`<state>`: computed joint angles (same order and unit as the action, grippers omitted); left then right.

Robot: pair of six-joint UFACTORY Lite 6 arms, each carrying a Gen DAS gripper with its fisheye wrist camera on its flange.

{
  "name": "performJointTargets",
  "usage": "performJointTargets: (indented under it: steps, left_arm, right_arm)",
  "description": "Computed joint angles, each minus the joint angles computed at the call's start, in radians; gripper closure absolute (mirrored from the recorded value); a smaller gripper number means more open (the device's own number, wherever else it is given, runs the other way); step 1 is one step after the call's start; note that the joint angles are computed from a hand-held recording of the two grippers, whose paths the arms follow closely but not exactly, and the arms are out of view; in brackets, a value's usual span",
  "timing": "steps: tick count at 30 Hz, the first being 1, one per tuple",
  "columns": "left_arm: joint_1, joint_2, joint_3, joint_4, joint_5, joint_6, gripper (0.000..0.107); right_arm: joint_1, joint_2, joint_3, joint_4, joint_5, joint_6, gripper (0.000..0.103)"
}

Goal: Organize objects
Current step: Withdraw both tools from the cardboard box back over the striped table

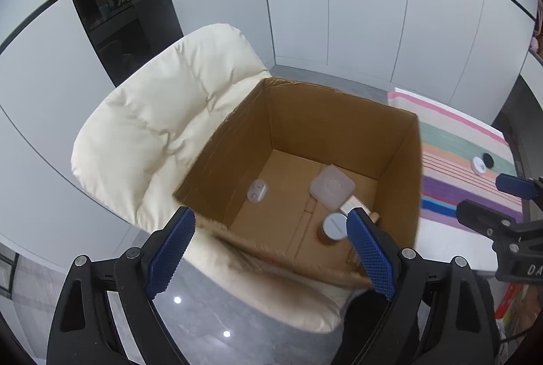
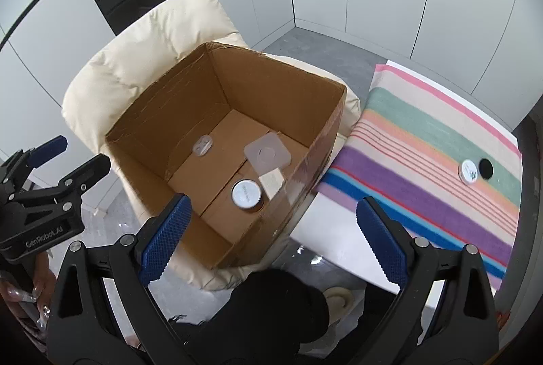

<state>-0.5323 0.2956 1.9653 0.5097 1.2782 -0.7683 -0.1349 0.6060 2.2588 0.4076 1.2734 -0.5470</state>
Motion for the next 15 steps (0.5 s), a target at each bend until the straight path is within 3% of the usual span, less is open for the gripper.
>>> performJointTargets:
  steps: [8,15]
  left_arm:
    - [-0.166,-0.152,-0.108,0.009,0.099,-0.102,0.011]
    - [-0.284,-0.261,-0.236,0.020,0.130,-0.218,0.011]
  right_arm:
    - [-0.086,-0.238,-0.267,0.037,-0.005,-0.065,0.004]
    - [-0.189,-0.409,-0.479,0.057,0.011,-0.177,0.004]
